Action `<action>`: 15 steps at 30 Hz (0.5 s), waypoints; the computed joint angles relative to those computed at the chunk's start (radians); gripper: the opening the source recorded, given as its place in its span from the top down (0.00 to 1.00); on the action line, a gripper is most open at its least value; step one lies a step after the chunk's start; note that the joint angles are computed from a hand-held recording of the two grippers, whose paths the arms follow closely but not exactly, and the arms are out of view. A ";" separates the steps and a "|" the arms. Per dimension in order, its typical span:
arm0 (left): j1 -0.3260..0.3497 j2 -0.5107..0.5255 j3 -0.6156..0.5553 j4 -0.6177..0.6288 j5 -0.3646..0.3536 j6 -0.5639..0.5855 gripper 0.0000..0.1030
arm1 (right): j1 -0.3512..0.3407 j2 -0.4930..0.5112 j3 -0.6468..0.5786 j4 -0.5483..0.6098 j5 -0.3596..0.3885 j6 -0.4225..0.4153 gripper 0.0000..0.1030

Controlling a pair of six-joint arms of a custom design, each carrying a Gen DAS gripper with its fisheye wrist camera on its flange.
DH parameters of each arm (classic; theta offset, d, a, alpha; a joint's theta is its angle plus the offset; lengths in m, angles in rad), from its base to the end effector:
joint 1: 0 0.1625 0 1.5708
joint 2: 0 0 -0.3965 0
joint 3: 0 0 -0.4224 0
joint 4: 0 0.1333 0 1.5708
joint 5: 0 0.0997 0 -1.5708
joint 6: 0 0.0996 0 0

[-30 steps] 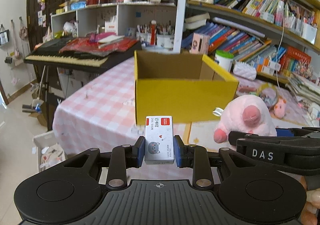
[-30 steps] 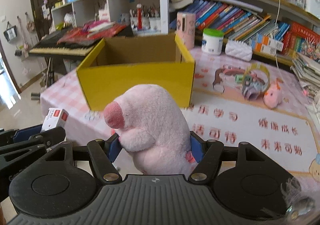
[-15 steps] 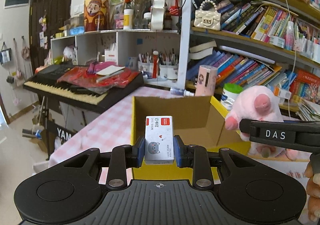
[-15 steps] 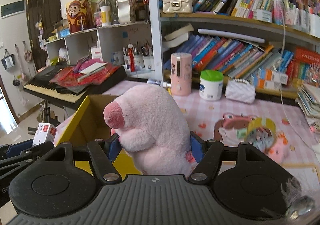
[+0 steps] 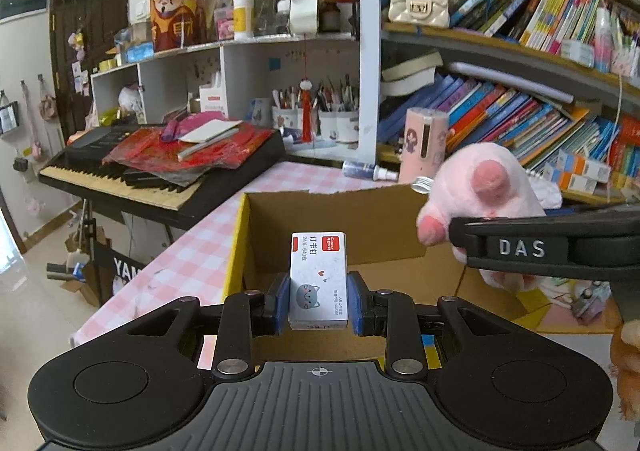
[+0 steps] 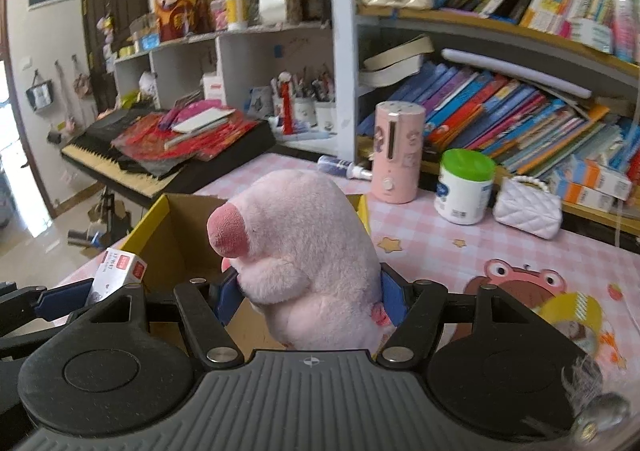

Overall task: Organize objects
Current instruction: 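Open the right gripper to drop the pink pig into the yellow box while the left drops the card box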

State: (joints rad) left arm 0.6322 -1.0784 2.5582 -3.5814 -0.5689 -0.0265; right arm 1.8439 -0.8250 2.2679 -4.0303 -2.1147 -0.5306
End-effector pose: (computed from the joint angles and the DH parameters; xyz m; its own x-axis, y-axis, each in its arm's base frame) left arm -0.1451 -0.3755 0.0954 -0.6806 0.1690 -0.7129 0.6779 0.5143 -0.5253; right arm 0.1995 -0.4092 0.0747 -0.7412 -0.0900 0.6652 -0.5995 0.5347 -0.5956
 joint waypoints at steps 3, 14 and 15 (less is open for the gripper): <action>0.023 0.035 -0.032 0.024 0.005 0.013 0.73 | -0.022 -0.002 -0.029 0.076 0.020 -0.027 0.36; 0.085 0.091 -0.107 0.173 0.019 -0.048 0.73 | -0.072 0.003 -0.100 0.359 0.045 -0.087 0.35; 0.087 0.094 -0.111 0.178 0.022 -0.050 0.73 | -0.076 0.003 -0.105 0.374 0.047 -0.085 0.35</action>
